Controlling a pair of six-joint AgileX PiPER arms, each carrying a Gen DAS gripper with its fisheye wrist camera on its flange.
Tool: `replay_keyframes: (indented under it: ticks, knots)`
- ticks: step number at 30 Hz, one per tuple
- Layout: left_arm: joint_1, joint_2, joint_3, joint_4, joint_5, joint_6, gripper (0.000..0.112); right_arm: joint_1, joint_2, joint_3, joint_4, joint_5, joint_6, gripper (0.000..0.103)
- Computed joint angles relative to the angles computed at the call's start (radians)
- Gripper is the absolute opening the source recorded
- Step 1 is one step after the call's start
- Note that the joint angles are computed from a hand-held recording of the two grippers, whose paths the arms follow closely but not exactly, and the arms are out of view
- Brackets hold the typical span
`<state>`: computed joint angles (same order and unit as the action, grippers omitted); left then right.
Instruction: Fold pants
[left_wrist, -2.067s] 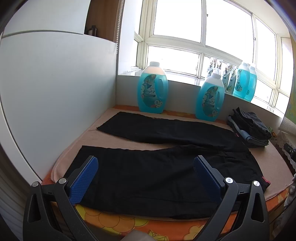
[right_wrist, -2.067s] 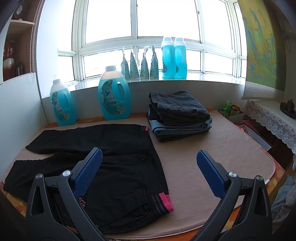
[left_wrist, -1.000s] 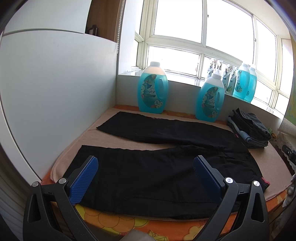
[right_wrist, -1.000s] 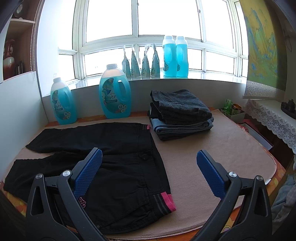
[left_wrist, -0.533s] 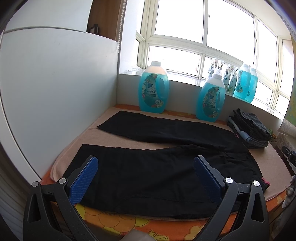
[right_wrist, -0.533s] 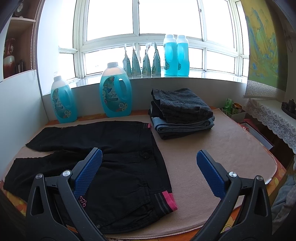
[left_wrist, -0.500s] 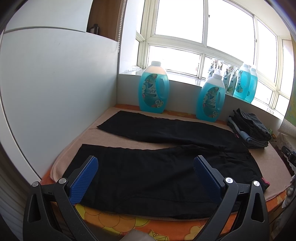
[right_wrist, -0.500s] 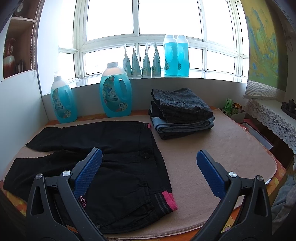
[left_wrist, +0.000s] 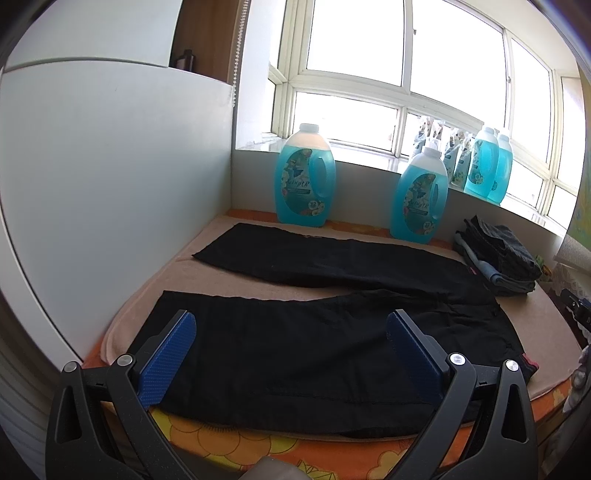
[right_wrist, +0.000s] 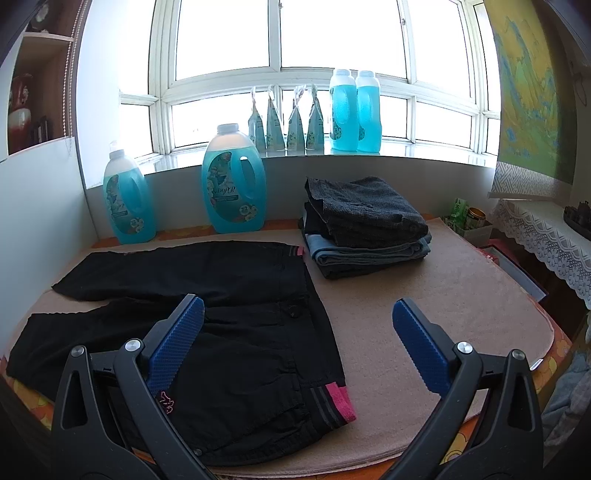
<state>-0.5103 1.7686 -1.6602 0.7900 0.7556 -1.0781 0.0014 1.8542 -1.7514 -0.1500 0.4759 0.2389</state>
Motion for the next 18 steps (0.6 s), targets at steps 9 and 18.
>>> replay_keyframes:
  ticks: [9,18]
  knots:
    - [0.010,-0.004,0.015,-0.003,-0.024,0.007,0.102,0.005,0.014,-0.026,0.007,0.018,-0.022,0.103]
    - [0.050,0.019,-0.022,-0.061,-0.027,0.100,0.102,-0.010,0.144,-0.253,0.181,0.101,-0.283,0.103]
